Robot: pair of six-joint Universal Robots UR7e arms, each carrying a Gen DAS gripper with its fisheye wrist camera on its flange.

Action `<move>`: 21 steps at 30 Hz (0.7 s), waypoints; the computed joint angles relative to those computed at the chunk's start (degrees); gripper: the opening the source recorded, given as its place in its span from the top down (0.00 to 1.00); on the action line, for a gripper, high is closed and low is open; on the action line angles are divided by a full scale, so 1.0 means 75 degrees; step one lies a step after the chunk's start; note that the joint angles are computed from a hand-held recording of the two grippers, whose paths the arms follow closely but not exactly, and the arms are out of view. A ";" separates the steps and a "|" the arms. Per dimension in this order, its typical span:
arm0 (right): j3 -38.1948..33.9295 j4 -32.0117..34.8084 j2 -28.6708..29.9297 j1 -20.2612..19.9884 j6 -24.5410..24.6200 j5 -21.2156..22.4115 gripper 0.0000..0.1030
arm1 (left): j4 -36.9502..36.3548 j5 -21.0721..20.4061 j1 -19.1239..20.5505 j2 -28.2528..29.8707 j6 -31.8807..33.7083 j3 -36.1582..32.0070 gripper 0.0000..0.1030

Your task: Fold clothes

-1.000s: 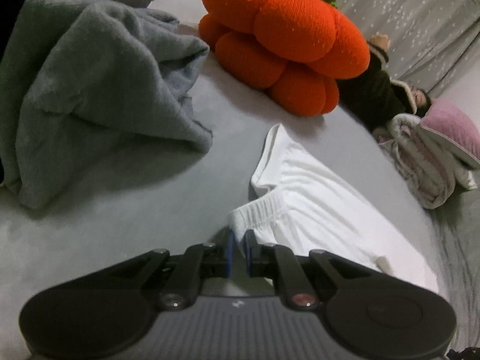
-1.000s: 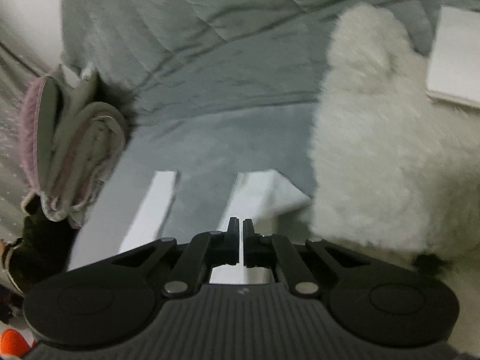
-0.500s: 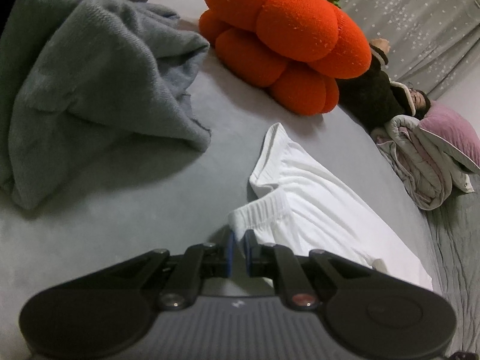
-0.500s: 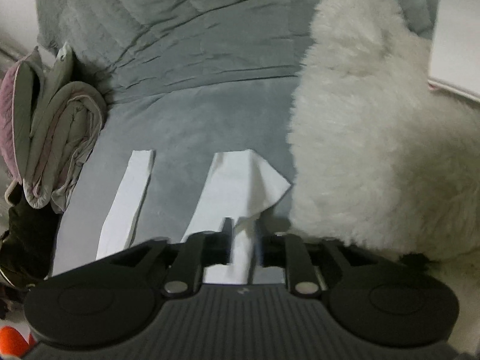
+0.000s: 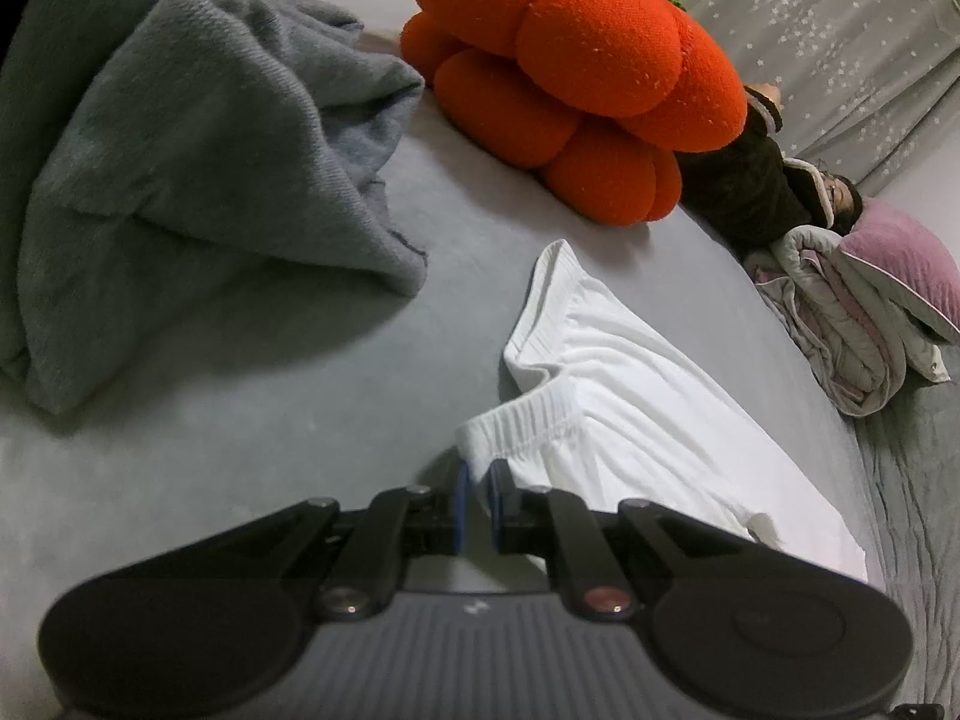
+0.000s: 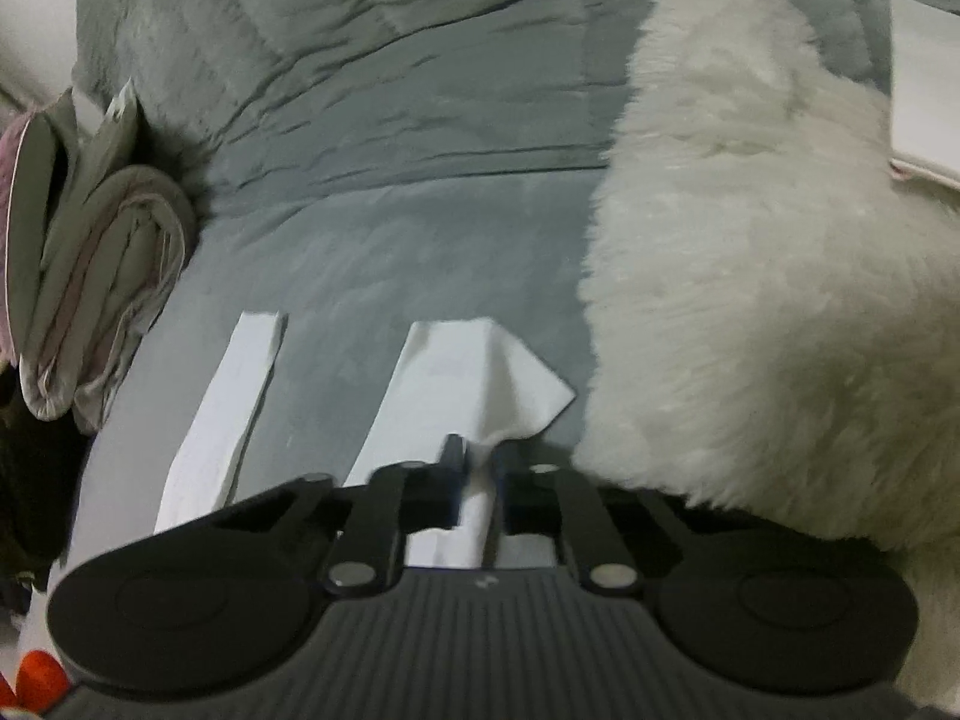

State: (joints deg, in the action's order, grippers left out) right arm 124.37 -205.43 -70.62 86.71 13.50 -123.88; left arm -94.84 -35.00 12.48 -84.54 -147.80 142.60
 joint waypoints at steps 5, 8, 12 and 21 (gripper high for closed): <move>0.0123 -0.0492 -0.0075 0.0013 -0.0081 0.0256 0.98 | 0.0094 0.0027 -0.0042 -0.0009 -0.0061 0.0000 0.93; 0.0073 -0.0483 -0.0127 0.0136 -0.0368 0.0168 0.98 | 0.0276 0.0036 -0.0104 -0.0062 -0.0200 -0.0009 0.93; 0.0088 -0.0289 -0.0352 0.0181 -0.0599 0.0290 0.98 | 0.0308 0.0038 -0.0162 -0.0216 -0.0337 0.0075 0.93; 0.0178 0.0239 -0.0593 -0.0072 -0.0657 0.0623 0.98 | 0.0102 0.0011 -0.0116 -0.0236 -0.0215 0.0151 0.93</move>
